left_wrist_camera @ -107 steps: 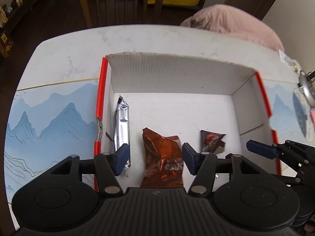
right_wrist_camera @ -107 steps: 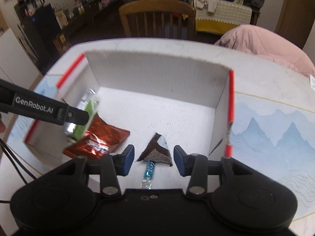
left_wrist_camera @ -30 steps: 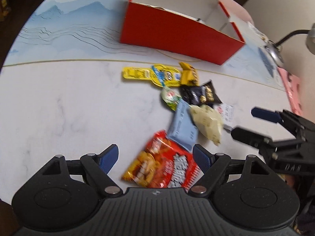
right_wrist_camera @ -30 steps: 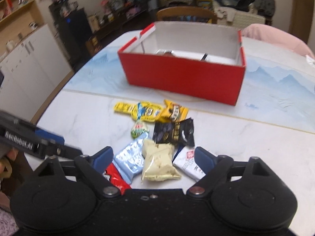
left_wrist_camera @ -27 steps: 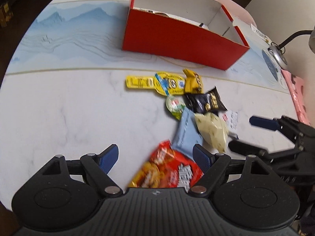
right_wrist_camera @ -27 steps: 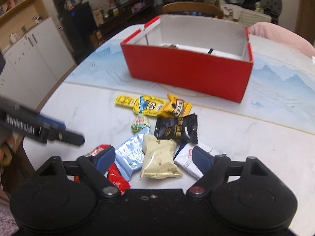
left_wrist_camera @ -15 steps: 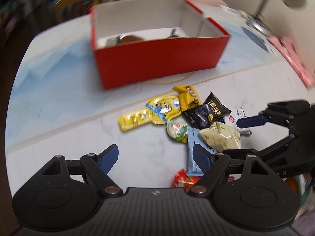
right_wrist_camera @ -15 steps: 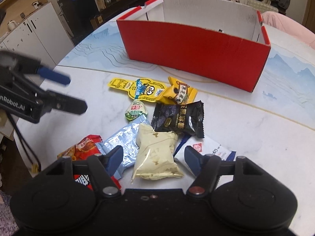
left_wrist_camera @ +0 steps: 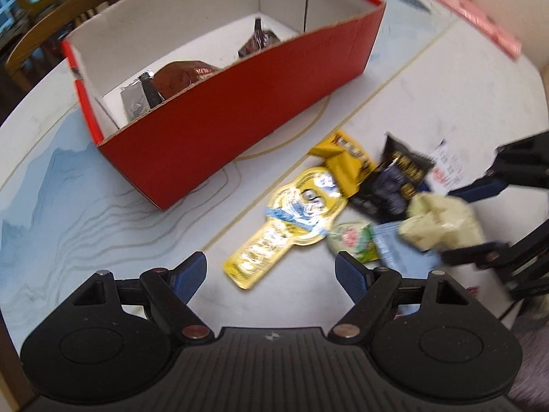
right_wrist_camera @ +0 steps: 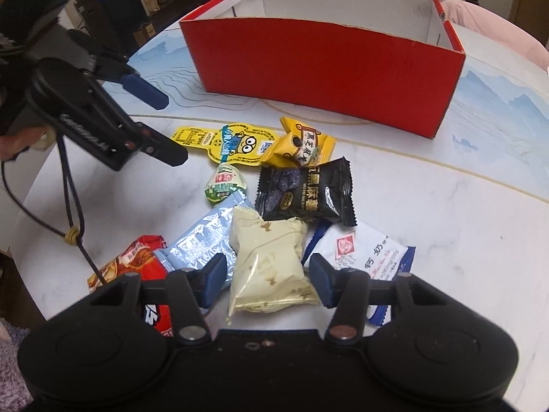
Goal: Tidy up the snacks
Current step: 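Grasp the yellow Minion lollipop with the left tool while the right tool grasps the cream pastry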
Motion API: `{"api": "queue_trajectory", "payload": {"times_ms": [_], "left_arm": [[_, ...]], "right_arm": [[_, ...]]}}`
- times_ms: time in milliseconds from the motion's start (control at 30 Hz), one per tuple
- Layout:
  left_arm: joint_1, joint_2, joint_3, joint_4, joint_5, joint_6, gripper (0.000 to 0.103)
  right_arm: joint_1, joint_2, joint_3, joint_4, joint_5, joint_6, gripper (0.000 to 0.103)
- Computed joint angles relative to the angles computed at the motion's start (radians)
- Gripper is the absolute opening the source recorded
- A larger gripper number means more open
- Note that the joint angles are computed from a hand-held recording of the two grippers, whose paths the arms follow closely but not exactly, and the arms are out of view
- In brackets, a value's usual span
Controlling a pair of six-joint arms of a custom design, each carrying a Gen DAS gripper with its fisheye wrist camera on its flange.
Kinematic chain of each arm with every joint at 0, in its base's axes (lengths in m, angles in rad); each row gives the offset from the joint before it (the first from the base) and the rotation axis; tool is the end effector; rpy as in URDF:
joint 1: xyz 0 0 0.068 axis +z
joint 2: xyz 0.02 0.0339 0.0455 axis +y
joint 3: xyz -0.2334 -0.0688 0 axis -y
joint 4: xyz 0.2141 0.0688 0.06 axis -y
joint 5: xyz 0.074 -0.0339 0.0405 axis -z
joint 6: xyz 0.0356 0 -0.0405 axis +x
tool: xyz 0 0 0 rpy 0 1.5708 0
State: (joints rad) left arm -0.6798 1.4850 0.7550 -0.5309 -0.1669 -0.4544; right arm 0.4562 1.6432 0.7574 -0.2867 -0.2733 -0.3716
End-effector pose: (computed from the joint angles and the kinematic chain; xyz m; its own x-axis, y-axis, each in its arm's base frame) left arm 0.1848 -0.1418 0.1441 -0.9203 0.1874 -0.3435 0.1965 0.9805 0.0083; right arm 0.2299 0.1235 0.1186 -0.5828 -0.6755 -0.4517 -0.7833 0.6150 0.0910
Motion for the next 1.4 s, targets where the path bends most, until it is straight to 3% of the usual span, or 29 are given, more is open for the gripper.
{"api": "queue_trajectory", "payload": {"times_ms": [267, 700, 900, 1400], "left_arm": [[0.056, 0.127, 0.03, 0.077, 0.085, 0.196, 0.077], [0.076, 0.219, 0.079, 0.135, 0.117, 0.281, 0.066], [0.078, 0.203, 0.063, 0.162, 0.11, 0.247, 0.05], [0.103, 0.045, -0.098, 0.208, 0.077, -0.038, 0.049]], "right_arm": [[0.012, -0.012, -0.007, -0.002, 0.03, 0.052, 0.044], [0.041, -0.007, -0.002, 0.004, 0.066, 0.121, 0.044], [0.043, -0.01, -0.008, 0.01, 0.07, 0.135, 0.041], [0.022, -0.101, -0.102, 0.056, 0.064, 0.197, 0.031]]}}
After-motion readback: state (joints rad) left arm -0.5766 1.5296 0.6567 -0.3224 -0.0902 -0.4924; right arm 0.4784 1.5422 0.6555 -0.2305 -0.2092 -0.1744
